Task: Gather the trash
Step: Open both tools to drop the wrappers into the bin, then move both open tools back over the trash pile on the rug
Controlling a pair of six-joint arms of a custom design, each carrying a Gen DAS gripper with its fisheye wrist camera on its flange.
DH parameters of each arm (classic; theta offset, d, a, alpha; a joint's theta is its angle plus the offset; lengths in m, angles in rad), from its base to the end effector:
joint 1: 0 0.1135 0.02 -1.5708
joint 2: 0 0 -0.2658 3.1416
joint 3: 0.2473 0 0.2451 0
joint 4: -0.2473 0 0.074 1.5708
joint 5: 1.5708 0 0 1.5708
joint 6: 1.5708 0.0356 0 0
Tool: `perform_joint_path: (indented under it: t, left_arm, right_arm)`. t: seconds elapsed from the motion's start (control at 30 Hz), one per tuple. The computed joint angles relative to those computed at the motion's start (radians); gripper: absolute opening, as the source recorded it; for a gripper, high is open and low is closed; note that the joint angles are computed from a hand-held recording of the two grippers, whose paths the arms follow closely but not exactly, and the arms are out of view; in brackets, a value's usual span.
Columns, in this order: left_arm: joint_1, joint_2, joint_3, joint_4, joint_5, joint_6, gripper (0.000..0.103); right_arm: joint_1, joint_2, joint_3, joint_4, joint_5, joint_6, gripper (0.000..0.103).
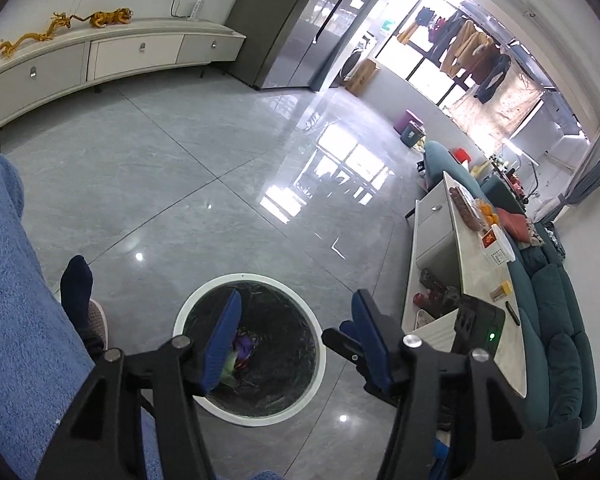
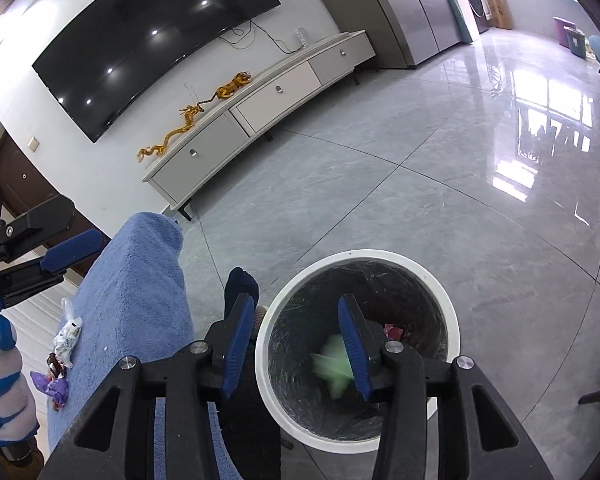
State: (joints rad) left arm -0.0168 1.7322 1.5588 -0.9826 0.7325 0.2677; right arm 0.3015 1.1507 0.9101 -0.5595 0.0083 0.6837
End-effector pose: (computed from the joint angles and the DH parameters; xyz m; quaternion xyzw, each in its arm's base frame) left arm 0.3472 -0.0296 0.3020 0.2025 0.8940 -0.3236 0.2346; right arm 0.2226 0.0689 0.2792 0.1775 0.9095 0.1744 0.3330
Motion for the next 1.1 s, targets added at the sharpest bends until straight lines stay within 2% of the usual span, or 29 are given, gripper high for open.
perform_joint_path:
  t: [0.27,0.5,0.77,0.93,1.0,1.1]
  left_arm:
    - [0.079,-0.133,-0.082,0.048,-0.002,0.009,0.056]
    - [0.179,-0.259,-0.135,0.003,0.023,0.088,0.056]
    - [0.491,-0.314,-0.079,-0.201,0.150,0.348,0.056]
    - [0.773,-0.228,0.045,-0.380,0.243,0.589,0.056]
    - [0.871,-0.182,0.092,-0.413,0.264,0.661,0.056]
    - [1.040,-0.067,0.204,-0.498,0.285,0.800,0.056]
  right_arm:
    - [0.039,-0.045,0.054,-0.049,0.063,0.015,0.042]
    - [0.144,-0.081,0.159,-0.131,0.168,0.033,0.042]
    - [0.286,-0.043,0.303,-0.185,0.266,0.032,0.042]
    - [0.363,0.010,0.401,-0.198,0.309,0.018,0.042]
    - [0.396,0.034,0.439,-0.198,0.323,0.009,0.042]
    - [0.444,0.078,0.495,-0.199,0.339,-0.001,0.042]
